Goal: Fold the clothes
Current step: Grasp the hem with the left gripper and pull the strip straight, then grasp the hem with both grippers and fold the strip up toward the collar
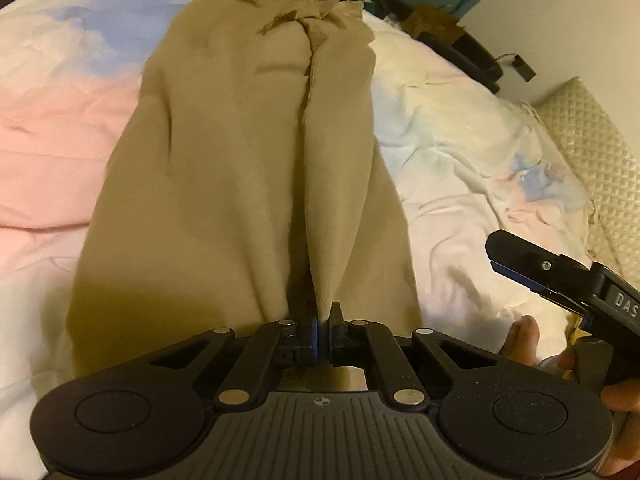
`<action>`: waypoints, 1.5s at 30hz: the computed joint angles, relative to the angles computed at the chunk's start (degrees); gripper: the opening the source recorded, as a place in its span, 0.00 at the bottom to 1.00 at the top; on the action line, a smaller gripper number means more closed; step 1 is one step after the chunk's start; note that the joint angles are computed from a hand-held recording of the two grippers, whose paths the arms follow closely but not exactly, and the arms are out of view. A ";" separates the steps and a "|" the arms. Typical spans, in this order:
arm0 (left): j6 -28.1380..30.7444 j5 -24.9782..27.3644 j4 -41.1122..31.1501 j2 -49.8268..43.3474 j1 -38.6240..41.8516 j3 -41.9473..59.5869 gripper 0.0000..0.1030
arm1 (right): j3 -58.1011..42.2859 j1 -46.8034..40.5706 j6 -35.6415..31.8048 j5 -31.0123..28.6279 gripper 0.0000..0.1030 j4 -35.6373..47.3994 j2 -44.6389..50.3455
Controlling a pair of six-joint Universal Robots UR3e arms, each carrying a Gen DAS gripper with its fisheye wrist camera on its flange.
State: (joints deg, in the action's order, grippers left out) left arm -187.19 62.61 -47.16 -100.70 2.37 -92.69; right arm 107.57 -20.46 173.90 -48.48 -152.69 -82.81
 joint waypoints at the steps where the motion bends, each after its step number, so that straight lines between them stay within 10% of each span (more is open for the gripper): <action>1: 0.45 -0.71 -0.98 0.27 0.35 0.33 0.14 | -0.16 -0.27 0.04 0.75 0.86 0.96 0.10; 7: 3.17 -3.70 -8.26 5.91 5.89 0.06 0.59 | -2.19 -1.94 0.97 5.59 0.86 8.87 1.93; 21: -3.45 -0.79 -8.38 6.37 15.99 -2.80 0.71 | -10.65 2.59 5.50 0.92 0.72 19.99 9.49; 27: 1.93 -9.98 -13.87 9.25 18.91 -6.32 0.40 | -12.96 1.92 0.16 6.09 0.62 29.08 10.95; 33: 2.43 -8.20 -15.19 8.92 16.66 -6.34 0.46 | -14.58 3.34 -5.77 3.44 0.61 34.00 9.80; 39: 5.51 -7.41 -14.21 9.54 14.63 -6.68 0.57 | -14.98 7.80 -7.49 -5.74 0.18 31.76 7.60; 43: 4.85 -8.12 -13.94 11.22 15.65 -8.52 0.09 | -12.66 8.22 -6.56 -6.60 0.10 27.64 4.15; 45: 3.64 -10.24 -12.30 11.78 16.76 -9.84 0.09 | -11.24 6.28 -5.59 -4.20 0.09 27.00 1.61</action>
State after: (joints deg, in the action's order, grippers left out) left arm -183.55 52.37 -59.47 -88.92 19.13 -102.53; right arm 96.33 -14.18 168.31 -52.68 -125.70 -81.21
